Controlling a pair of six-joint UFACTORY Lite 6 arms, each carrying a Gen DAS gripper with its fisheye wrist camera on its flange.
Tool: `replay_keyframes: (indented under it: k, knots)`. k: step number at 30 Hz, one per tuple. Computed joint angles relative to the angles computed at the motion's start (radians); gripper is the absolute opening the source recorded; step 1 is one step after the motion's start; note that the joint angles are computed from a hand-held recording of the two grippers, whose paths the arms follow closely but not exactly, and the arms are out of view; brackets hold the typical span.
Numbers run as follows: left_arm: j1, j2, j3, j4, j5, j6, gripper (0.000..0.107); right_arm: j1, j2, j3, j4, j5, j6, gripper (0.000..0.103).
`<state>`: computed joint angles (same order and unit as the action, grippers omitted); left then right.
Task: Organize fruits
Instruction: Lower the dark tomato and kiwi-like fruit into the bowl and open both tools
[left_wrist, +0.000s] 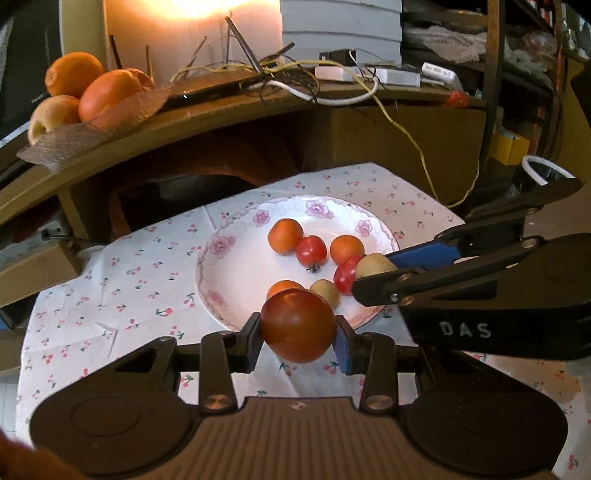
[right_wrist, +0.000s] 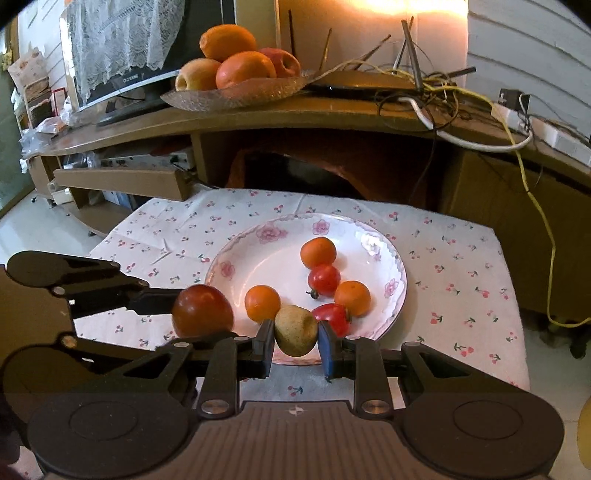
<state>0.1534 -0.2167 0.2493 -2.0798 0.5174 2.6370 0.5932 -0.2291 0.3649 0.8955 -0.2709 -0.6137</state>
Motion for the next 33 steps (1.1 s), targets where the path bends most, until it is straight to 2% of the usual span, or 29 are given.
replay_keyframes:
  k: [3,10,18,28,33]
  knots:
    - [-0.038,0.063,0.028,-0.103,-0.006,0.080,0.044,-0.033,0.055,0.021,-0.106,-0.001,0.098,0.026]
    - [-0.043,0.148,0.082,-0.147,0.004,0.098,0.044,-0.119,0.136,0.052,-0.334,-0.001,0.303,0.026]
    - [-0.070,0.210,0.113,-0.270,0.006,0.202,0.045,-0.139,0.210,0.099,-0.387,-0.009,0.352,0.026]
    - [-0.061,0.307,0.179,-0.312,0.024,0.223,0.045,-0.134,0.273,0.131,-0.345,-0.036,0.314,0.026]
    - [-0.059,0.316,0.194,-0.293,0.015,0.198,0.045,-0.143,0.283,0.135,-0.392,-0.038,0.359,0.027]
